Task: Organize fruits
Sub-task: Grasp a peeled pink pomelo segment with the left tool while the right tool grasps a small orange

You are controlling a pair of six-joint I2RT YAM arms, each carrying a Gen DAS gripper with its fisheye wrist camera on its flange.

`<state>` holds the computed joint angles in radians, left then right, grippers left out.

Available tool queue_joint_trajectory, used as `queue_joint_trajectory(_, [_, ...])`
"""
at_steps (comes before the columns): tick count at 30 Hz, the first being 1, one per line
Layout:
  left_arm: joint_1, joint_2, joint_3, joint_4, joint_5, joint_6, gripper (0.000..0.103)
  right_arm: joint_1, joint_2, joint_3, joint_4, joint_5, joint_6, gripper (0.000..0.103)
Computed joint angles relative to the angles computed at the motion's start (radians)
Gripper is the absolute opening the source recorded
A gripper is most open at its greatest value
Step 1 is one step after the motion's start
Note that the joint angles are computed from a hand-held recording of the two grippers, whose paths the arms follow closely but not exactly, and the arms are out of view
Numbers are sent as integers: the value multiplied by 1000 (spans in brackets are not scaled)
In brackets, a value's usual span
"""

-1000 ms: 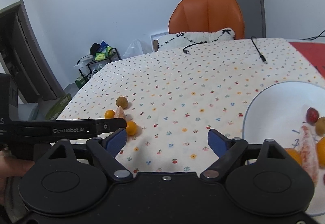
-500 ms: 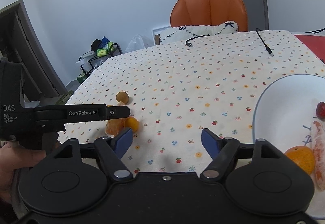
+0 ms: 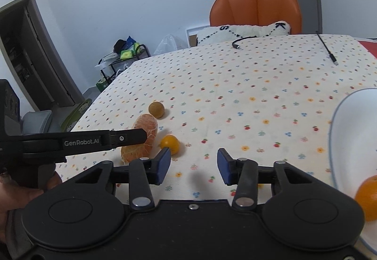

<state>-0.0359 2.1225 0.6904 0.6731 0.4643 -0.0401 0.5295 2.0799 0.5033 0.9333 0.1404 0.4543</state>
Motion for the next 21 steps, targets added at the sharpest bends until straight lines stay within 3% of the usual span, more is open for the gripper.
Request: queue_joint_trajectory(21, [64, -18, -30, -5, 24, 55, 16, 23, 109, 188, -103, -29, -20, 34])
